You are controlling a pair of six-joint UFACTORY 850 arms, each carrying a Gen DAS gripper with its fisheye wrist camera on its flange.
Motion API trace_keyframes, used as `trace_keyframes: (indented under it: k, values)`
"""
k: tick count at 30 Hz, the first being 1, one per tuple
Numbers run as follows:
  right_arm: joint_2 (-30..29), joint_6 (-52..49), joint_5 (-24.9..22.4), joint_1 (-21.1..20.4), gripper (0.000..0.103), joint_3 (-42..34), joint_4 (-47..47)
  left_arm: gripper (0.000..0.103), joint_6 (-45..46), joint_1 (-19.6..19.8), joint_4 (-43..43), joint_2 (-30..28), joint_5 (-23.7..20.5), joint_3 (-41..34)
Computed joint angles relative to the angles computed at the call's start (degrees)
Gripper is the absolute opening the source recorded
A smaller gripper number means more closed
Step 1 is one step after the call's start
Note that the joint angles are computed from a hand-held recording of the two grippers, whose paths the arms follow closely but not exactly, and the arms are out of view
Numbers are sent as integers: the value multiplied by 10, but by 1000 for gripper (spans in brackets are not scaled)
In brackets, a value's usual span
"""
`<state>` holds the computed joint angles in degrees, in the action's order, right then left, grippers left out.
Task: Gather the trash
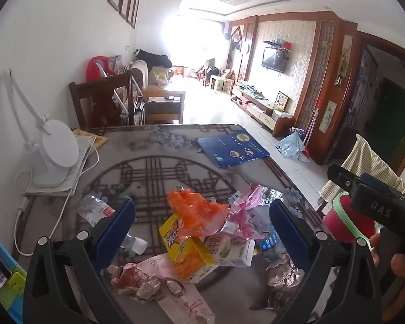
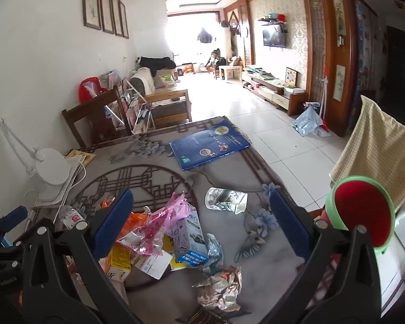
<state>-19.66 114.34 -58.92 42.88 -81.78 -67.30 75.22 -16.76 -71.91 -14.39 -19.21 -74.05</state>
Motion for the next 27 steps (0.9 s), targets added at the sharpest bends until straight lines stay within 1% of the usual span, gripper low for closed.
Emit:
trace_keyframes:
  k: [3, 4, 5, 6, 7, 8, 10, 18, 27]
  values:
    - [1, -5, 9, -2, 100, 3, -1, 95, -5, -4, -1, 3, 12, 4]
    - [-9, -2, -16, 9, 100, -6, -9, 95, -1, 10, -15, 2, -8, 8]
    - [-13, -3, -17, 14, 100, -9, -9, 95, 14, 13, -32, 4, -3, 14]
    - [-12, 3, -19, 13, 100, -11, -1, 95, 26, 21, -46, 9, -12, 19]
    - [-19, 2, -30, 19, 100, -20, 2, 95, 15, 28, -36, 9, -18, 20]
    - [-25, 1, -28, 20, 100, -26, 10, 95, -18, 30, -2, 6, -23, 11]
    - [-35, -17, -28, 16, 100, -45, 29, 95, -45, 34, 31, -1, -27, 2]
    - [-43, -27, -45, 24, 100, -60, 34, 95, -22, 42, 15, -1, -33, 7]
    - [-39, -24, -47, 26, 100, -55, 42, 95, -27, 41, 24, 6, -38, 11]
